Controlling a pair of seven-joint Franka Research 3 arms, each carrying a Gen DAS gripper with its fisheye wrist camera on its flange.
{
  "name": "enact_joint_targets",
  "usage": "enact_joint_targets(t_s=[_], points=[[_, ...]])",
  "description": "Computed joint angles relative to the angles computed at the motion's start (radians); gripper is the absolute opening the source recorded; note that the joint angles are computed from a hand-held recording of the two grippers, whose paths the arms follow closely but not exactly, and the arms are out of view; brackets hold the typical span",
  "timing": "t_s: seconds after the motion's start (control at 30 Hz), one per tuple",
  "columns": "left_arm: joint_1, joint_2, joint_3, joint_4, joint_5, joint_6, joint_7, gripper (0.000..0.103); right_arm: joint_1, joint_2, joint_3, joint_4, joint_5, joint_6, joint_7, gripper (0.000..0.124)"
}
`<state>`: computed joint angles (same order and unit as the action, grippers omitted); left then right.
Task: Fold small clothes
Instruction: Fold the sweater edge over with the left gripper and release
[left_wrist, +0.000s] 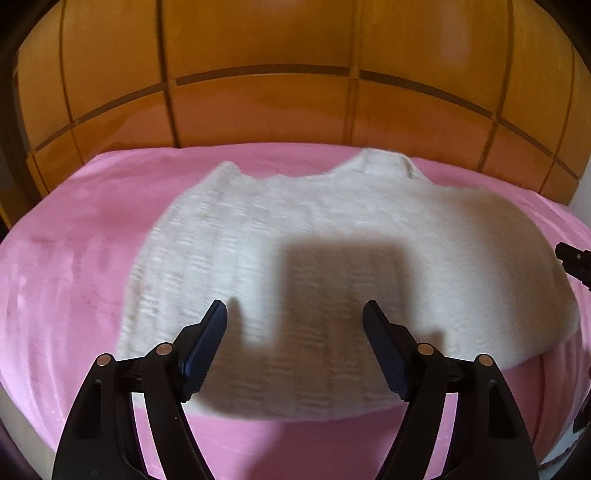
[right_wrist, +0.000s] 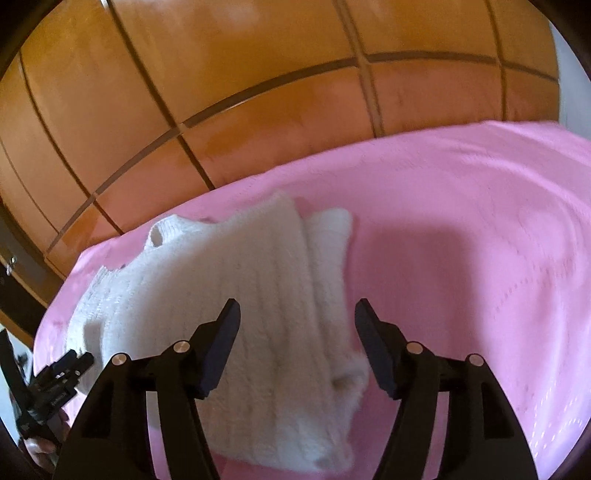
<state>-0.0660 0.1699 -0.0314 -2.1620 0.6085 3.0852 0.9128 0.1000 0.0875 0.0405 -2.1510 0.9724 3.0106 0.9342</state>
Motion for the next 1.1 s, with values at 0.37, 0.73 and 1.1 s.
enact_joint_targets(t_s=[0.37,0.73,1.1], points=[[0.035,0.1,0.056,0.147,-0.025,-0.011,-0.011,0.075,0.075,0.196,-0.114,0.216,-0.555,-0.042,0.447,0.062],[-0.005,0.188,0.093,0.252,-0.007,-0.1,-0.063,0.078,0.024,0.318,-0.107,0.34,-0.806,-0.136,0.624,0.07],[-0.044,0.068,0.128,0.125,0.227,-0.006,-0.266,0.078,-0.205,0.2,0.118,0.22,-0.284,-0.198,0.159,0.083]])
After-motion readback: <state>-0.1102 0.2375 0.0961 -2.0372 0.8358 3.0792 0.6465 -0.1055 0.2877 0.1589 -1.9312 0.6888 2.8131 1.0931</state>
